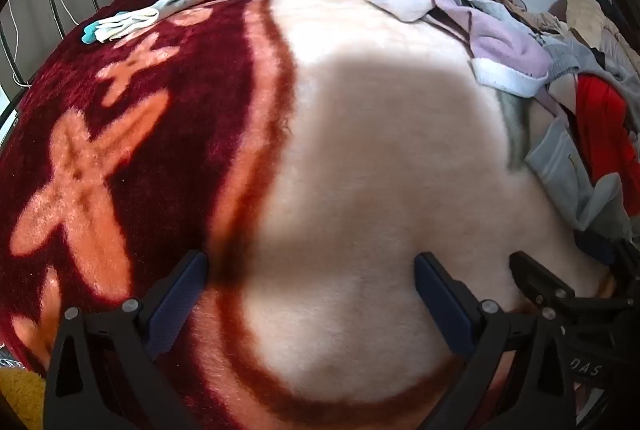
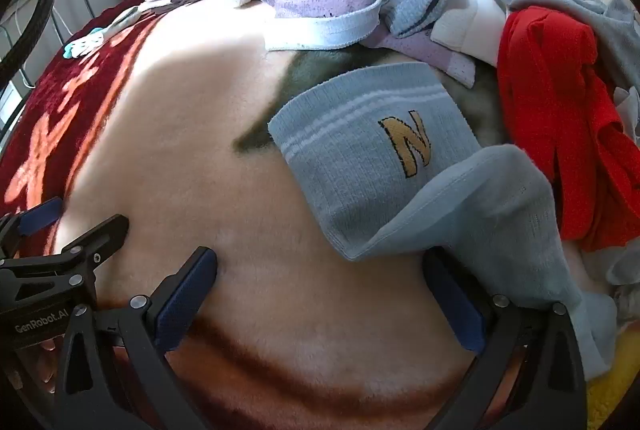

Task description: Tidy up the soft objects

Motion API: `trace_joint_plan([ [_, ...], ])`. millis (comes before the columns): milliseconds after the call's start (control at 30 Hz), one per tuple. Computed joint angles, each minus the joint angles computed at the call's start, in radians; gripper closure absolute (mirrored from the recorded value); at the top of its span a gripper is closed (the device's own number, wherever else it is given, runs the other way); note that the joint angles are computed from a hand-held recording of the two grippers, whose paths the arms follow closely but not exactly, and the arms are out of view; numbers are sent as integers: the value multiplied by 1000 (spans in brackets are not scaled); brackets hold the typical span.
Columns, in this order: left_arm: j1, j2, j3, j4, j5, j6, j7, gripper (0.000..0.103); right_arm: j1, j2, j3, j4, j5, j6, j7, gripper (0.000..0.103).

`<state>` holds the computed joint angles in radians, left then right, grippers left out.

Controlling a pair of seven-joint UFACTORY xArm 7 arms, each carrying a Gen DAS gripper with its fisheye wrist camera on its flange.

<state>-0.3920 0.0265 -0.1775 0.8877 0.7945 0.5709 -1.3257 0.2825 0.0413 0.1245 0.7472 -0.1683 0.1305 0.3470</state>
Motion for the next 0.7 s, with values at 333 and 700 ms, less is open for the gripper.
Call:
trace_joint_plan([
  [333,-4,10,3,12,-15,8,12,0,-5,4,4,9,34,12,-38,0],
  [700,-5,1,-1,1,7,5,-10,0,6,18,-8,21,-20,4,14,0],
])
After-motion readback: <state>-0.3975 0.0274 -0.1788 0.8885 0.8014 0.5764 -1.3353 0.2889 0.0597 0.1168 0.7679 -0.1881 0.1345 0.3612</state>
